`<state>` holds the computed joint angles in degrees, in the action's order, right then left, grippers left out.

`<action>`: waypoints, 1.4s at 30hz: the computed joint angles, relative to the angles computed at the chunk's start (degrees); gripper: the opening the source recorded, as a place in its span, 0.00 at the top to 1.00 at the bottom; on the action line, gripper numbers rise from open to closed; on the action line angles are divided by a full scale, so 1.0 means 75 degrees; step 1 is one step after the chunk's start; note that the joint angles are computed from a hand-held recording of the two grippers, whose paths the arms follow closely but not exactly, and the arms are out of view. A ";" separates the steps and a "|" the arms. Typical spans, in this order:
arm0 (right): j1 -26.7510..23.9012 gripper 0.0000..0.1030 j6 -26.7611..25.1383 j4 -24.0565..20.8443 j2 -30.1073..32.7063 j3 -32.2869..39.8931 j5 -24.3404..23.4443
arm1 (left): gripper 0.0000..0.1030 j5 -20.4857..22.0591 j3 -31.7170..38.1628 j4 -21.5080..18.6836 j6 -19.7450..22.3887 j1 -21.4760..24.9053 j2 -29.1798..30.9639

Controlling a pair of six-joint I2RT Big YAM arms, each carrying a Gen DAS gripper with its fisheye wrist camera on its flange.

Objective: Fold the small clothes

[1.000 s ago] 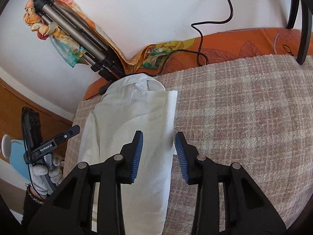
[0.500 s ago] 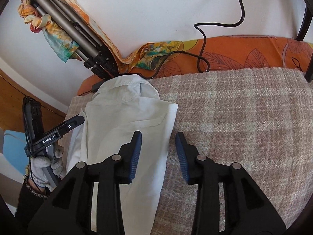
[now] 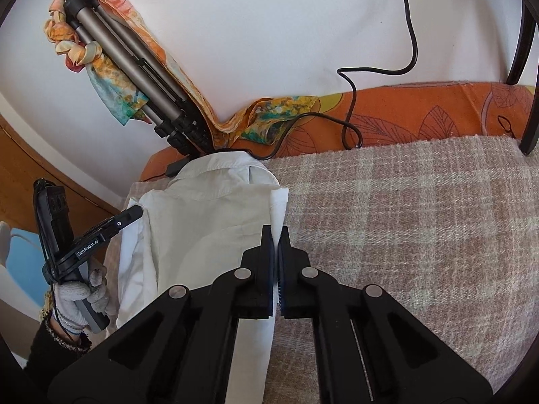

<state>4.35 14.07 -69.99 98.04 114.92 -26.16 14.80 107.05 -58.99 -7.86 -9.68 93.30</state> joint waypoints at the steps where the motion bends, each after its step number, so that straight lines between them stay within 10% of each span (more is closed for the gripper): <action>1: 0.0030 0.97 -0.0028 -0.0017 -0.0030 0.0067 0.0047 | 0.98 -0.0009 -0.0041 0.0052 0.0031 -0.0008 -0.0087; 21: 0.0564 0.97 0.0085 -0.0228 -0.2758 -0.1354 0.0375 | 0.99 -0.0320 -0.1985 0.0176 -0.0331 -0.0227 -0.3064; 37: 0.2232 0.97 -0.0421 -0.1255 -0.5511 -0.3859 0.2674 | 0.99 -0.0458 -0.3898 -0.1661 0.0626 -0.0127 -0.5419; 42: 0.1742 0.95 -0.0029 -0.1404 -0.5995 -0.4267 0.1979 | 0.89 0.0408 -0.3587 -0.2099 0.0114 0.0835 -0.5409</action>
<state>17.42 13.86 -80.53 53.08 82.92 -11.31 17.86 80.14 -74.73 -7.01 -3.42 52.73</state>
